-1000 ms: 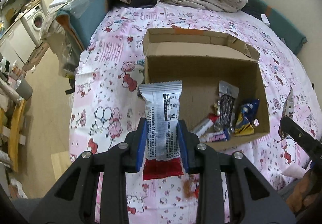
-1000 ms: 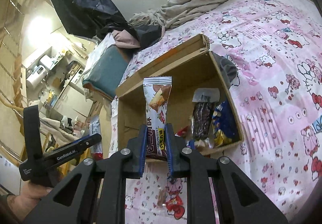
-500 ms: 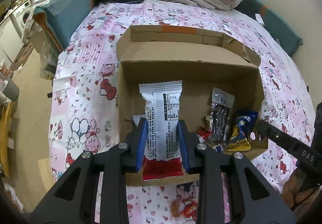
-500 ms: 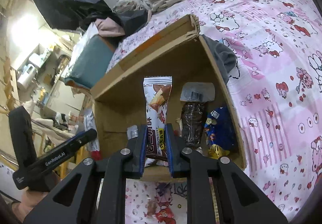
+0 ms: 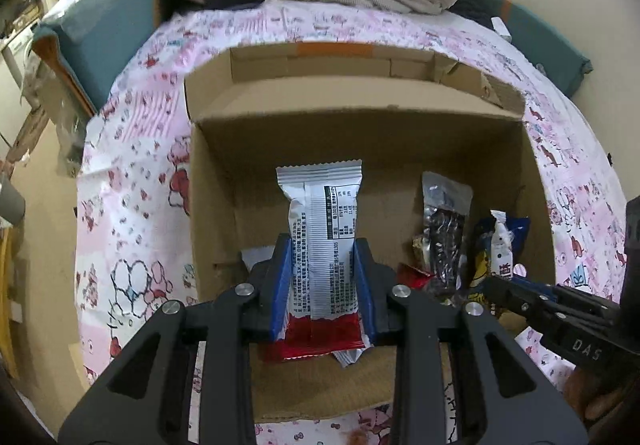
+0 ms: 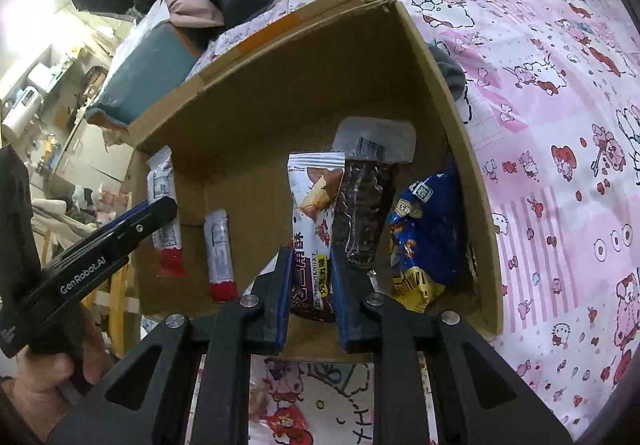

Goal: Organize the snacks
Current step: 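Carry both packets over the box, lower them in and open both tools, then move both open tools back from the box toward the remaining snacks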

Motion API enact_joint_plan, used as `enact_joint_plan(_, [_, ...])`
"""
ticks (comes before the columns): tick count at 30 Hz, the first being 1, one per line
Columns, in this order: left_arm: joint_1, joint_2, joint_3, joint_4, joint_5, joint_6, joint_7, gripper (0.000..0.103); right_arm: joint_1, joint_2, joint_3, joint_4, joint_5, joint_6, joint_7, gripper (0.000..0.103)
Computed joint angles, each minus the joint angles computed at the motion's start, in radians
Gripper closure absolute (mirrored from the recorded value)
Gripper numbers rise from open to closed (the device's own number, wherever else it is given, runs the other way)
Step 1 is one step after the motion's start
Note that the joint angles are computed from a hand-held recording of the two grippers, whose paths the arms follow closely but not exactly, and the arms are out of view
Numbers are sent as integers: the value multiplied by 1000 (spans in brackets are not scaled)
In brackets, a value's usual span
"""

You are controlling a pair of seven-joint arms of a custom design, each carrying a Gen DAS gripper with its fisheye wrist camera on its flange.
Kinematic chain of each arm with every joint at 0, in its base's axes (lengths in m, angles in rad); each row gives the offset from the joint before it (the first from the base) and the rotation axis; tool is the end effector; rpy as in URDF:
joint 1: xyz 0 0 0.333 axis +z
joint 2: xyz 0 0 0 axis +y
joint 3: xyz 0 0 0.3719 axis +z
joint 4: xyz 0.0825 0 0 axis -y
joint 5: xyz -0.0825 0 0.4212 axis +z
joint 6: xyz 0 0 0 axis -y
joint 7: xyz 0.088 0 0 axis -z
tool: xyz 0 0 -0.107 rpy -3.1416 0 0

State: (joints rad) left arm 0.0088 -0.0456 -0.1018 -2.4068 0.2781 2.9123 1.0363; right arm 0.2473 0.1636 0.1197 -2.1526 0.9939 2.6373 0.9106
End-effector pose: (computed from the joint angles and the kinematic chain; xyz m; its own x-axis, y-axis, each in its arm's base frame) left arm 0.5458 -0.0682 0.4200 0.1621 -0.9833 0.0826 -0.8301 -0.1811 -0.5273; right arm 0.5840 0.1997 0.3795 0.2814 -0.8254 -0.4893 -0.9164 -0.0799 -0.3922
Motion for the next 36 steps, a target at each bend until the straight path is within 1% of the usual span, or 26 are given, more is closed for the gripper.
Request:
enact_joint_plan(3, [-5,11,2,5,-39,-11,40,77,2,-1,-3,-6,-17,1,14,81])
enact_joint_plan(5, [-5,11,0,3,-37,-14,35,77,2,0,-5,-7,-25,7,23,81])
enact_joint_plan(7, [-7,10,0,-2,-50,-8,44,77,-2,1,-4,-6,-14,5,27,81])
enact_joint_plan(10, [-5,6,-3,-8,-20,-3,28,77,-4,1,0,-5,6,6,16,81])
enact_joint_plan(12, [-12,1,-1,-18,-50,10,64,76,-2,1,1,-4,5,10,13,81])
enact_joint_plan(14, [-15,-4,-2,-21,-62,5,85,68,0,1,0,-6,-1,10,18,81])
enact_joint_plan(16, [-12,-12,-5,-24,-38,-2,63,43,-2,-2,0,-6,4,6,18,80])
enact_joint_plan(18, [-9,-25,-8,-37,-11,15,37,36,-5,-9,2,-10,28,5,-1,78])
enact_joint_plan(21, [-1,-39,-19,-40,65,3,5,35,-3,-24,4,-19,61,13,-42,75])
enact_joint_plan(23, [8,-49,-23,-46,114,9,-29,35,-1,-35,3,-26,85,19,-66,61])
enact_joint_plan(24, [5,-54,-18,-53,107,17,-27,35,0,-38,2,-28,96,19,-73,36])
enact_joint_plan(25, [-4,-60,-8,-60,72,27,-4,35,0,-43,2,-32,120,23,-89,19])
enact_joint_plan(27, [-44,-70,29,-81,-68,63,93,35,5,-52,1,-40,159,42,-118,17])
enact_joint_plan(28, [-43,-74,29,-85,-84,65,100,35,7,-55,-2,-42,155,43,-119,17])
enact_joint_plan(30, [-17,-86,10,-88,-45,60,61,35,8,-61,-7,-45,161,34,-121,17])
enact_joint_plan(32, [-30,-96,21,-97,-77,68,86,29,9,-68,-12,-51,161,31,-118,17])
enact_joint_plan(33, [-53,-102,40,-104,-127,78,126,22,11,-73,-13,-56,162,32,-120,17])
enact_joint_plan(34, [-110,-110,85,-116,-232,104,216,19,10,-78,-15,-59,167,30,-124,17])
enact_joint_plan(35, [-140,-118,107,-124,-288,121,270,17,11,-83,-16,-62,173,27,-127,17])
enact_joint_plan(36, [-139,-125,102,-129,-296,130,281,12,10,-89,-18,-65,184,22,-136,17])
